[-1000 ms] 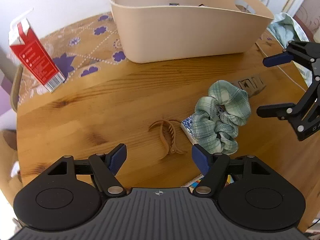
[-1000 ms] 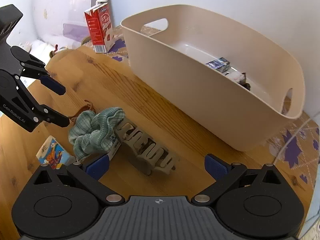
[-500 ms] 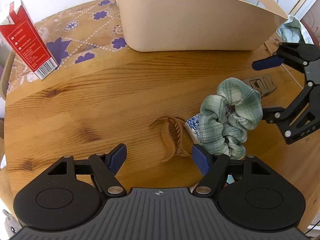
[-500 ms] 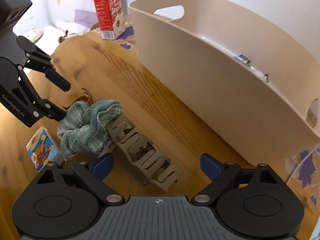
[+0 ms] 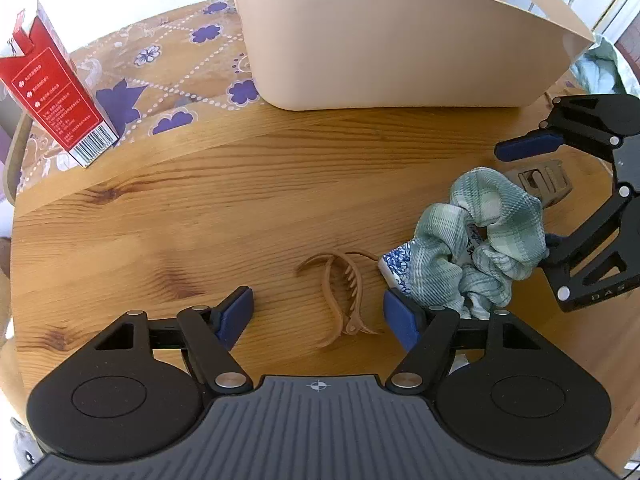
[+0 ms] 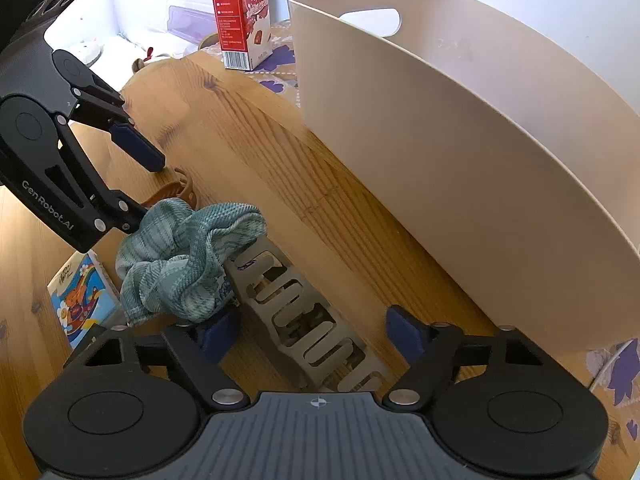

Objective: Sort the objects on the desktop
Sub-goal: 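Move both tools back to the scrunchie and clips on the table, then grasp the brown hair clip with the left tool while the right tool grasps the tan claw clip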

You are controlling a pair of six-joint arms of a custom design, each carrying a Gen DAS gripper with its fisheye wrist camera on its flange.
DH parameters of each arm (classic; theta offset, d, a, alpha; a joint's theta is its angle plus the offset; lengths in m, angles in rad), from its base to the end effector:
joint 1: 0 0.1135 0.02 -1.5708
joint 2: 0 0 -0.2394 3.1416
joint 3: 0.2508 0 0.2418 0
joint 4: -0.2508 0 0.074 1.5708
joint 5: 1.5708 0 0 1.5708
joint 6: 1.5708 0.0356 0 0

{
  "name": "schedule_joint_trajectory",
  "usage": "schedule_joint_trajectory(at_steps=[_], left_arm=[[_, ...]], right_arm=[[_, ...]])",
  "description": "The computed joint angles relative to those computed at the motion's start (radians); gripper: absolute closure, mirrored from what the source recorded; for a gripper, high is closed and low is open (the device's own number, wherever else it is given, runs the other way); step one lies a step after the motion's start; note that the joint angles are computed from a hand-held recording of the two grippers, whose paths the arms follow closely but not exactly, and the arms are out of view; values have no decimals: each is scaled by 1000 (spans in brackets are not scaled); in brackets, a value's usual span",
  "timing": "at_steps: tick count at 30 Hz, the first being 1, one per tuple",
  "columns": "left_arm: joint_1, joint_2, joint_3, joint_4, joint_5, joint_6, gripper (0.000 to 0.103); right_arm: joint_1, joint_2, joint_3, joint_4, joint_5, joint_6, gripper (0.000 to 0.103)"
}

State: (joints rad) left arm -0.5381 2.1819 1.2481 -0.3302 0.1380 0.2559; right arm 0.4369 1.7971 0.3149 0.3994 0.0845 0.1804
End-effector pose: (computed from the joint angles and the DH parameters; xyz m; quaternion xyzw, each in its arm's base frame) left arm 0.3220 -0.1979 0.0528 0.3909 0.9052 -0.0889 0.1413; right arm 0.1875 0.0842 0.0221 -0.1139 0.9629 0.0343 0.2424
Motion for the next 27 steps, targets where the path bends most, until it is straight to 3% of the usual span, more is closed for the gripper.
schedule_joint_trajectory(at_steps=[6, 13, 17, 19, 27], left_arm=[[-3, -19, -29, 26, -32, 23, 47], [7, -34, -43, 20, -20, 23, 67], [4, -47, -63, 29, -19, 25, 85], [-1, -56, -83, 52, -34, 18, 85], [7, -99, -137, 71, -6, 21, 85]], right_arm=[[4, 3, 0, -7, -11, 9, 36], [-5, -9, -24, 26, -12, 36, 65], [13, -13, -21, 16, 2, 45, 67], [29, -18, -32, 31, 18, 53, 72], [70, -84, -98, 22, 48, 161, 72]])
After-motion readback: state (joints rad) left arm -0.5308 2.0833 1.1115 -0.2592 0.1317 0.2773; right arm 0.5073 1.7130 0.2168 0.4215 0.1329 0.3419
